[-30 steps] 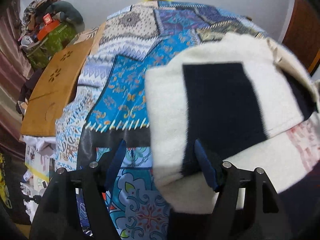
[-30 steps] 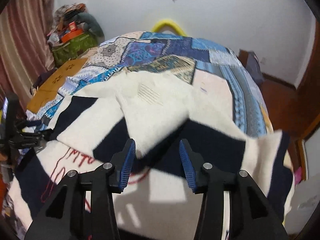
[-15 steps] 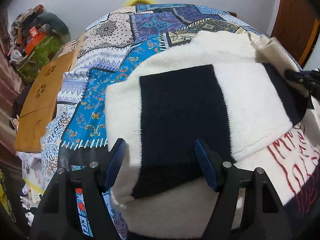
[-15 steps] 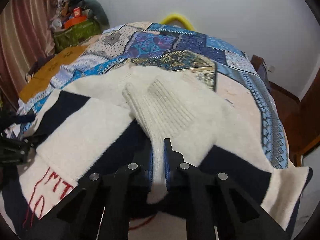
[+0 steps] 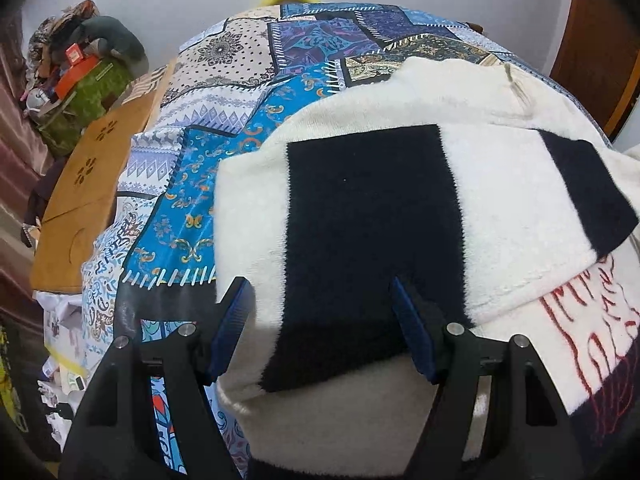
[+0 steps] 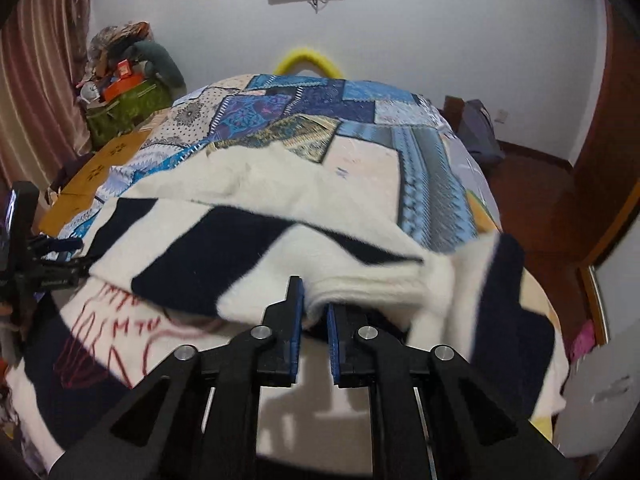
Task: Fold small clothes
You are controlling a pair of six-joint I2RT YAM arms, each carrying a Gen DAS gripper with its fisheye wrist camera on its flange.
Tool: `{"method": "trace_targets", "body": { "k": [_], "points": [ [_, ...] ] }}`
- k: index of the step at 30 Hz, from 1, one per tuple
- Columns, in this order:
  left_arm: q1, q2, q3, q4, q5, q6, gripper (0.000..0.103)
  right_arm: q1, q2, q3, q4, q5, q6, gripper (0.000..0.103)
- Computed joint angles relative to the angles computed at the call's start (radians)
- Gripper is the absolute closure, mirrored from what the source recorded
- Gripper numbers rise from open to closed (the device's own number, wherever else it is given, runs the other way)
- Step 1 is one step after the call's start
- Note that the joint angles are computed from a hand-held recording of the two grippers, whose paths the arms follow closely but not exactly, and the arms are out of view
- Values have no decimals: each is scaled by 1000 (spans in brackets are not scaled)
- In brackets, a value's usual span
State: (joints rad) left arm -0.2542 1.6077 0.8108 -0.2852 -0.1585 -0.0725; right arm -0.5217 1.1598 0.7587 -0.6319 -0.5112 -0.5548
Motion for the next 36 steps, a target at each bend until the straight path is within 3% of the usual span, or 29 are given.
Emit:
{"method": "trace_targets", "body": {
  "k": [4, 9, 13, 19, 31, 35, 36],
  "points": [
    [3, 1, 13, -24, -8, -10, 31, -99, -24, 1, -10, -11, -34, 90],
    [-27, -33, 44, -84, -41, -19, 31, -292, 25, 94, -102, -109, -145, 86],
    [-65, -85, 78, -124, -30, -50, 31, -446, 98, 170, -118, -170, -203, 59],
    [-173, -71, 190, -172, -32, -106, 29, -597, 251, 251, -100, -180, -227, 44],
    [-324, 218, 341, -165, -37, -177, 26, -604, 553, 283, -19, -61, -182, 39],
    [-346, 223, 320, -127, -75, -174, 20, -577, 616, 287, -1, -67, -154, 36],
    [-345, 223, 318, -126, -74, -174, 19, -577, 620, 281, 9, -77, -150, 40]
  ]
}}
